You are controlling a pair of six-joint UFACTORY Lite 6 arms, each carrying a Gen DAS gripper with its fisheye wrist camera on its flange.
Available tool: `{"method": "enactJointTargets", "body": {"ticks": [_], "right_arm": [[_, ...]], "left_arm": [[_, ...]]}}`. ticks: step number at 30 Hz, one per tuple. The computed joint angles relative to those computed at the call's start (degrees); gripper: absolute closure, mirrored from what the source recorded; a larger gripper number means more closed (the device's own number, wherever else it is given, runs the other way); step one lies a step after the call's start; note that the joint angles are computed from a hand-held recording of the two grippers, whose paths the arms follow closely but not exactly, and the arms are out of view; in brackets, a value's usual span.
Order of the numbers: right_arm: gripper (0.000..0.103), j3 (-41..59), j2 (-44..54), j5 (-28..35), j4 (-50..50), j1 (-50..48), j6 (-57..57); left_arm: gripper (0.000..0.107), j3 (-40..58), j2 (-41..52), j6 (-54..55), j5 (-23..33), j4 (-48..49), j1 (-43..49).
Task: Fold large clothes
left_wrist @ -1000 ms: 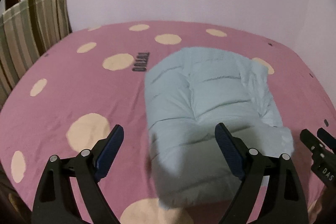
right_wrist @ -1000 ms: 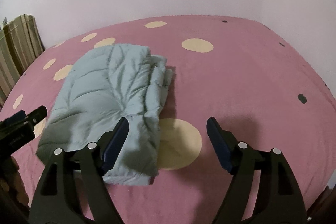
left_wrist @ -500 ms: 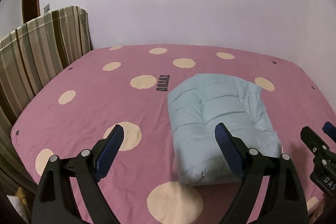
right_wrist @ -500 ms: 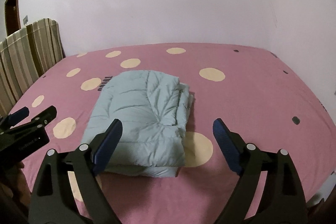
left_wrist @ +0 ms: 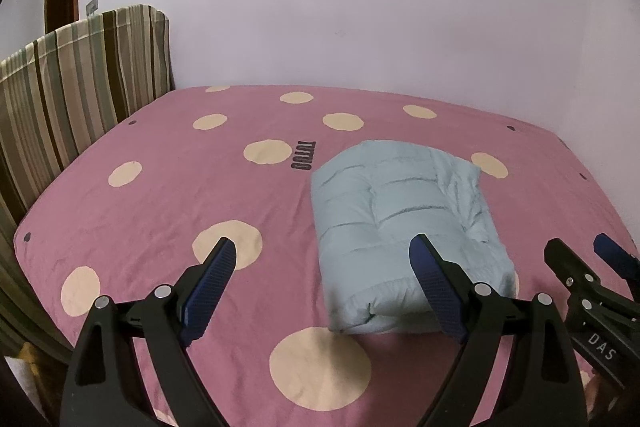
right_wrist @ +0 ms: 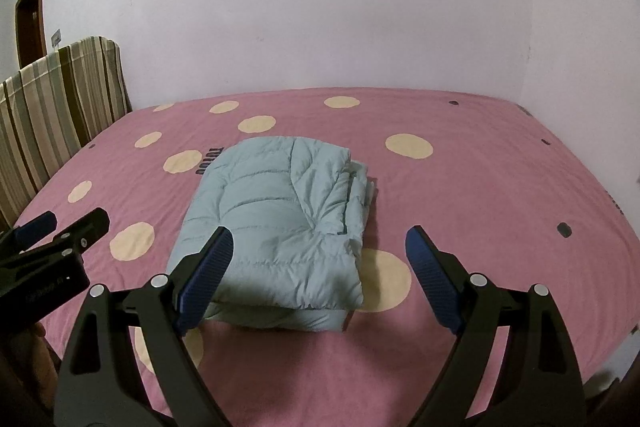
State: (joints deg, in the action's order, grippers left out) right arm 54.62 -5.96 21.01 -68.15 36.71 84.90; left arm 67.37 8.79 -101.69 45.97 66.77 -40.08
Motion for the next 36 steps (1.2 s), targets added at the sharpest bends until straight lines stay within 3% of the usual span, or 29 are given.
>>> {"method": "enactJointTargets", "body": {"ticks": [36], "right_arm": [[0.015,-0.8,-0.4,0.4,-2.1,0.8,2.3]], "left_arm": [[0.02,-0.7,-0.3,-0.7,1.5,0.7,-1.7]]}}
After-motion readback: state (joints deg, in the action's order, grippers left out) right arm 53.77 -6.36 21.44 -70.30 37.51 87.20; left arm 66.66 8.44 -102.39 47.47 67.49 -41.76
